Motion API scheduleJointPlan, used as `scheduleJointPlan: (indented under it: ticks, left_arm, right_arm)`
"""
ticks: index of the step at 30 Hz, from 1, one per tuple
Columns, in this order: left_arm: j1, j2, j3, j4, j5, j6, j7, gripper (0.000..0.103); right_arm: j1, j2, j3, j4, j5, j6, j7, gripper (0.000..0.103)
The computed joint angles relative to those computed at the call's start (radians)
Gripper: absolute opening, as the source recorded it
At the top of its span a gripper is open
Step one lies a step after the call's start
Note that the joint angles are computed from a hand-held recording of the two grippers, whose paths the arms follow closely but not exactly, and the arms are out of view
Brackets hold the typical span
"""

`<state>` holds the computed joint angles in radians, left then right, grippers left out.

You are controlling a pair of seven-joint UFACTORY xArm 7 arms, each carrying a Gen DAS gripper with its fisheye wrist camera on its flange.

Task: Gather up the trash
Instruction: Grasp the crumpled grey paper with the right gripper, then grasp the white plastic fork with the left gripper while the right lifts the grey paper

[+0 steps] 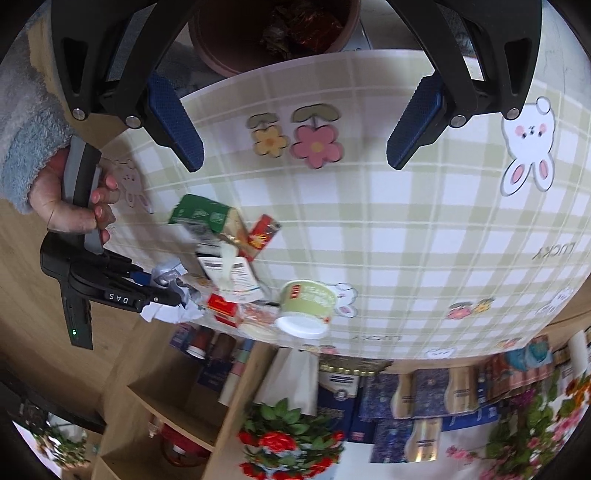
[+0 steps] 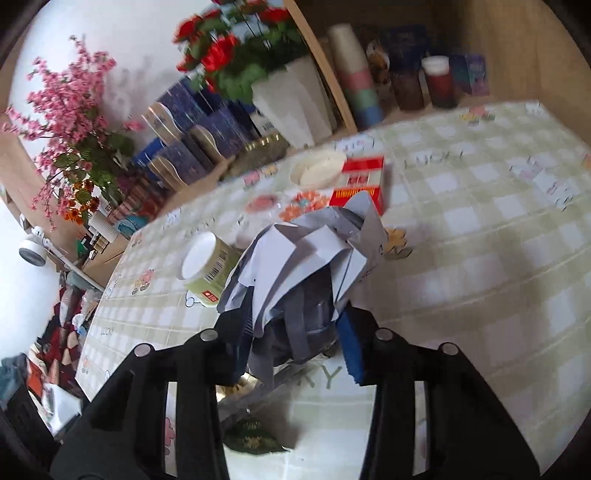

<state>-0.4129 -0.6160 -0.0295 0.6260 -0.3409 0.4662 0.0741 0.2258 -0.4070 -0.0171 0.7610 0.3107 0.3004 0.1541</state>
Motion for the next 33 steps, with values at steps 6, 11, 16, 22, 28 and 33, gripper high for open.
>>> scheduleJointPlan:
  ticks: [6, 11, 16, 22, 28, 33]
  left_arm:
    - [-0.082, 0.116, 0.015, 0.113, -0.072, -0.009, 0.056, 0.085]
    - [-0.112, 0.289, 0.031, 0.312, -0.161, 0.117, 0.16, 0.056]
    - [-0.076, 0.447, -0.012, 0.5, -0.192, 0.223, 0.233, 0.035]
    - [0.007, 0.628, -0.095, 0.681, -0.041, 0.264, 0.161, 0.027]
    - [0.046, 0.74, -0.142, 0.784, 0.049, 0.274, 0.111, 0.027]
    - [0.032, 0.789, -0.155, 0.818, 0.147, 0.25, 0.049, 0.027]
  right_arm:
    - [-0.02, -0.119, 0.012, -0.076, -0.056, 0.008, -0.015, 0.043]
    - [-0.04, -0.177, 0.015, -0.12, -0.094, 0.029, -0.003, 0.043]
    - [-0.036, -0.209, -0.013, -0.155, -0.078, 0.033, 0.006, 0.043]
    - [-0.034, -0.239, -0.021, -0.194, -0.068, 0.026, 0.018, 0.043]
    - [-0.028, -0.241, -0.027, -0.204, -0.068, 0.02, 0.017, 0.043]
    - [-0.016, -0.244, -0.037, -0.215, -0.058, 0.013, 0.012, 0.043]
